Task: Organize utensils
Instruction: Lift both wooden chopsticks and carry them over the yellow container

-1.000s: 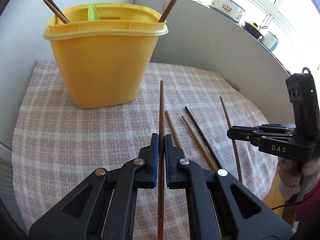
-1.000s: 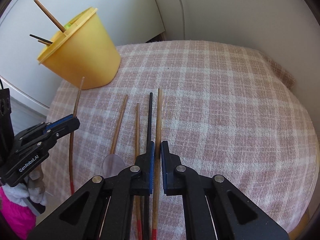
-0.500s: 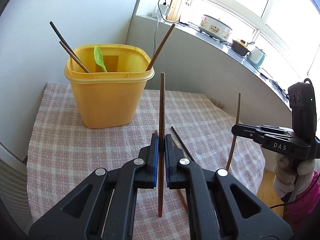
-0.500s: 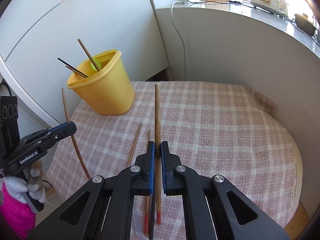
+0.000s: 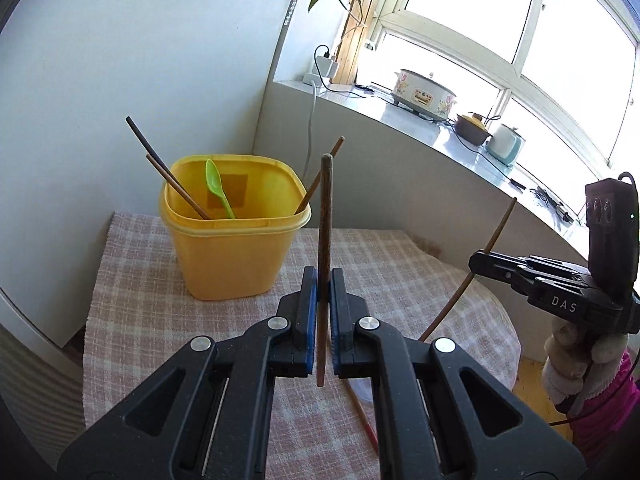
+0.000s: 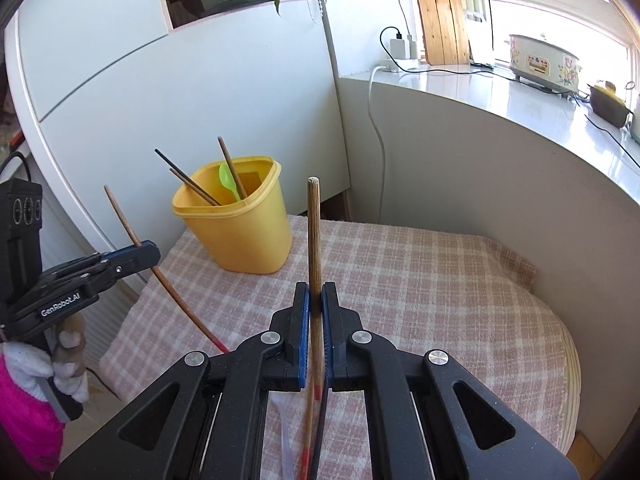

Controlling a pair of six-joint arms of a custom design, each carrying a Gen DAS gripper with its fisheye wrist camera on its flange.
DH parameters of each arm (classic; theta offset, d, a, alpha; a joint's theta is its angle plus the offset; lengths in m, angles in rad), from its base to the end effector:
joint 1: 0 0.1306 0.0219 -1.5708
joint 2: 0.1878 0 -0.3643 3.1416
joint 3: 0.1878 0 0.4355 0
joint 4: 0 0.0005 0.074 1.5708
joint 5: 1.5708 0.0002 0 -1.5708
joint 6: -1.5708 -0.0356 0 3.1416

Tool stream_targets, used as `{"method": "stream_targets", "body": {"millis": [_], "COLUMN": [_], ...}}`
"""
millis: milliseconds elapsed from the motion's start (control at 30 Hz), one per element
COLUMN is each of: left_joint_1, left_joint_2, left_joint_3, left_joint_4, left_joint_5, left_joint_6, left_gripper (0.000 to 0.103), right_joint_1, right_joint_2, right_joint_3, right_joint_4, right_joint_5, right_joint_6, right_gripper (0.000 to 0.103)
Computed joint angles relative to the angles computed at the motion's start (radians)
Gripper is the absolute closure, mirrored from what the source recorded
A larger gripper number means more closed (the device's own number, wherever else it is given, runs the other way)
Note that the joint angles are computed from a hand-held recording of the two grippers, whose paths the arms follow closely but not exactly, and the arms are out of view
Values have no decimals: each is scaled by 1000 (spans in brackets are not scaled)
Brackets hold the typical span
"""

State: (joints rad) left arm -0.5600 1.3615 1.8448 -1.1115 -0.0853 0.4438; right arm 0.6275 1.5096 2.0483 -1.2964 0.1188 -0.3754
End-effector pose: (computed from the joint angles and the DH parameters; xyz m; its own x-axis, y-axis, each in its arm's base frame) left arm 0.4149 -0.2572 0.6327 -0.6519 -0.0962 -0.7522 0.2115 0.9295 -0.3022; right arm 0.4245 0.3021 0.6401 -0.7058 -0.0622 -0.7057 -0.2736 0.9428 0.1905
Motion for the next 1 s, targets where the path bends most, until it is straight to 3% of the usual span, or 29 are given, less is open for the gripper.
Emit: {"method": "stream_targets", "body": {"millis": [233,633,833,1000], "left_joint_1": [30,59,79,111], "left_joint_2": [-9,28,51,74], "left_joint_3": [27,133,189,229], "left_joint_4": [20,26,31,34], "left_joint_5": [-22,-62,-78,-80], "left_joint_6": [2,-49,-59,-63], "left_gripper": [100,100,100,100], "right_joint_1": [6,21,24,14], "right_joint_2": [39,160,253,383], "right_joint_3": [69,284,441,657], "right_joint_4": [34,18,3,-66], "right_joint_5": [6,45,83,92], "right_joint_6": [-5,36,66,82], "right_gripper": [98,98,98,98]}}
